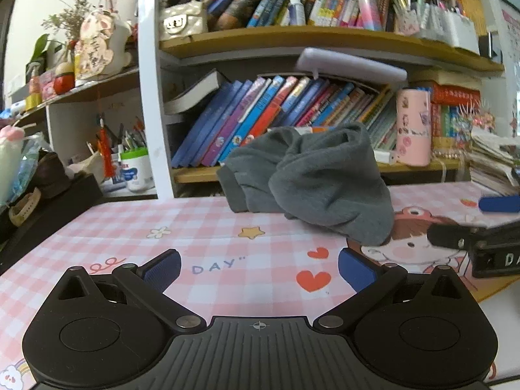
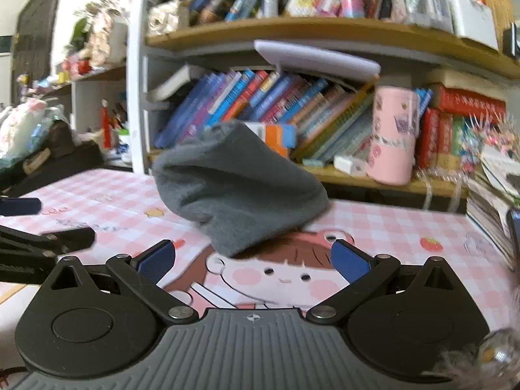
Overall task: Fold clothes
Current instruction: 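Grasp the grey sweatshirt with the left gripper and lift it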
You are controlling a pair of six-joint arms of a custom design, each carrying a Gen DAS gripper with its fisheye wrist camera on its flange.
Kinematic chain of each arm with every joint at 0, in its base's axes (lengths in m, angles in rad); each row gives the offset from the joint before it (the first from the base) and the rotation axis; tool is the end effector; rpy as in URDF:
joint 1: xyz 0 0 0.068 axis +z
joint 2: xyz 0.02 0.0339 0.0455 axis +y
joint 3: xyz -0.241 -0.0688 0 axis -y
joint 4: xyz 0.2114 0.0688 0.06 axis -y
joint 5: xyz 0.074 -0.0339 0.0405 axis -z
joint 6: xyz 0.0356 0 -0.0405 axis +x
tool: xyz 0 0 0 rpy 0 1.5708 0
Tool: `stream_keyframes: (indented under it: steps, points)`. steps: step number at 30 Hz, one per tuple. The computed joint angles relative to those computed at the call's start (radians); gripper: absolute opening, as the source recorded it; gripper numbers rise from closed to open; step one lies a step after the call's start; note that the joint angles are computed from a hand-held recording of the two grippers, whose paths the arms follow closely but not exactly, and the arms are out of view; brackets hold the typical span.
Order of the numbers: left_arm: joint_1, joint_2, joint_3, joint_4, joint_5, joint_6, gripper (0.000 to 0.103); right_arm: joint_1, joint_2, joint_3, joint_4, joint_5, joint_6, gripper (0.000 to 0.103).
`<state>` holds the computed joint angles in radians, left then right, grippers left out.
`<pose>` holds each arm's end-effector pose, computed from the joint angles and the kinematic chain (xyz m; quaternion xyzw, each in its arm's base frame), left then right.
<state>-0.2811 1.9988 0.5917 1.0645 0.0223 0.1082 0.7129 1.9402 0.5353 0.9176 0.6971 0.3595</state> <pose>0.3042 -0.0887 0.0971 0.1644 0.8006 -0.0588 0.5732 0.2348 0.1728 0.0922 0.0318 0.8237 -0.0040 0.5661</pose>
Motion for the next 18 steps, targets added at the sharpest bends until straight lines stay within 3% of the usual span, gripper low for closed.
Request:
stream_keyframes:
  steps: [3, 8, 13, 18]
  points:
    - [-0.015, 0.003, 0.02, -0.013, -0.032, 0.038, 0.103, -0.028, -0.023, 0.025, -0.114, -0.062, 0.08, 0.103]
    - [-0.015, 0.003, 0.121, -0.124, 0.017, 0.081, 0.103, -0.046, -0.038, -0.009, -0.083, -0.061, 0.131, 0.103]
    - [-0.033, 0.058, 0.321, -0.309, 0.086, 0.062, 0.093, -0.078, -0.053, -0.047, -0.03, -0.067, 0.137, 0.103]
    - [-0.069, 0.173, 0.538, -0.422, 0.069, 0.022, 0.093, -0.112, -0.064, -0.047, -0.059, -0.072, 0.159, 0.103]
